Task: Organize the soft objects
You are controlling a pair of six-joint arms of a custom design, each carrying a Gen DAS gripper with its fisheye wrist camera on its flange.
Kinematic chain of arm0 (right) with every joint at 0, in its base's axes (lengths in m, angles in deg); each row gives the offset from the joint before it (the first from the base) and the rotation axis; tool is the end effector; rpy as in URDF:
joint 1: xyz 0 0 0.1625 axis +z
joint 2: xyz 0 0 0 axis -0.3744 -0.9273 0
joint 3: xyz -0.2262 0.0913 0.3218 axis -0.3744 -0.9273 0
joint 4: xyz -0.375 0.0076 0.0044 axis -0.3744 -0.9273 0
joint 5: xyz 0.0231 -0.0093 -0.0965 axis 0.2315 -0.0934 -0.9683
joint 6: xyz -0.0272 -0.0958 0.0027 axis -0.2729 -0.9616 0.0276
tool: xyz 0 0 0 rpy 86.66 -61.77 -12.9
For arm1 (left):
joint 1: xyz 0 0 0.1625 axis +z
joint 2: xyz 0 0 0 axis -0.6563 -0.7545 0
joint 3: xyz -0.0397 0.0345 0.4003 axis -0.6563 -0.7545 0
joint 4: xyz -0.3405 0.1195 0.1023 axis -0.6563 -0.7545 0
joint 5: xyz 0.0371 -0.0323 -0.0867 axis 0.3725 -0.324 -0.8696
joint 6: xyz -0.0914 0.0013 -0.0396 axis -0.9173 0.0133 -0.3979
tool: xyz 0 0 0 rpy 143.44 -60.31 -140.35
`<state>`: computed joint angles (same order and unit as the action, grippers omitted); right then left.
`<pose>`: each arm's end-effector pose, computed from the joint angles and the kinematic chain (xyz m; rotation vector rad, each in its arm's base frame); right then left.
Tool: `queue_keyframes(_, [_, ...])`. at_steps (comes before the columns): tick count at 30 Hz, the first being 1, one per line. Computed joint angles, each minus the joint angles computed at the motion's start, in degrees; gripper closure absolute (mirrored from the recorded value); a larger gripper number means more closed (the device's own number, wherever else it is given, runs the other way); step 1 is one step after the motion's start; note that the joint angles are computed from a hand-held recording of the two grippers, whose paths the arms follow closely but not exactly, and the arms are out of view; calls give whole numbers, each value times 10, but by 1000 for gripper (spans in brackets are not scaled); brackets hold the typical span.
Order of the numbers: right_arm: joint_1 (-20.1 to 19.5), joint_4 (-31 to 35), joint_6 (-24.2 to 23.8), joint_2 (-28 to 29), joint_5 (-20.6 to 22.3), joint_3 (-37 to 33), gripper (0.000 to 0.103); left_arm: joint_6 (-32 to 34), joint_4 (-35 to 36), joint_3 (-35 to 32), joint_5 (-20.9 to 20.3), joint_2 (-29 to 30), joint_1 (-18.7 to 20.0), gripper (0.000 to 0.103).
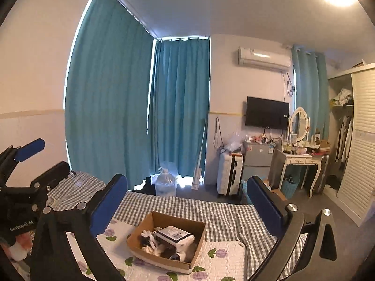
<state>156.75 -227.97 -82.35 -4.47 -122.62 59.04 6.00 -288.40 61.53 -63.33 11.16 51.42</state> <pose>0.4256 -0.3287 0.2844 0.9720 -1.9767 1.5290 -0.2852 -0.2878 0.3562 0.8042 1.6562 -1.6739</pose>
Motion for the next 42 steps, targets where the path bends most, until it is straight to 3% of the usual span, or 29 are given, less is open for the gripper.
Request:
queue_keyframes(3, [7,-41,-3,-1,3,30,0,-36,-1,29,-4,-12,-3,16])
queue_keyframes(7, [-8,-84,-1,15,18,61,0,-202,104,93,-33,-37,27,16])
queue_keyframes(10, [-33,-127,0,42,37,80,0,-213,70,108,-47,-12,61,16])
queue_keyframes(13, [-66,-135,16,69,50,85,0,-243,66,115,-79,15,112,16])
queue_keyframes(15, [-95,-167,14,99,68,88,0,-240,26,113,-100,52,156,16])
queue_keyframes(19, [-140,-203,6,152,80,86,0,-295,32,131,-136,84,219,16])
queue_keyframes(23, [-173,-230,9,184,98,89,0,-311,21,144,-156,109,249,16])
queue_keyframes(29, [-189,-239,22,194,96,88,0,-346,48,157,-156,100,251,16])
queue_keyframes(42, [-182,-244,28,189,93,97,0,-359,45,161,-165,97,254,16])
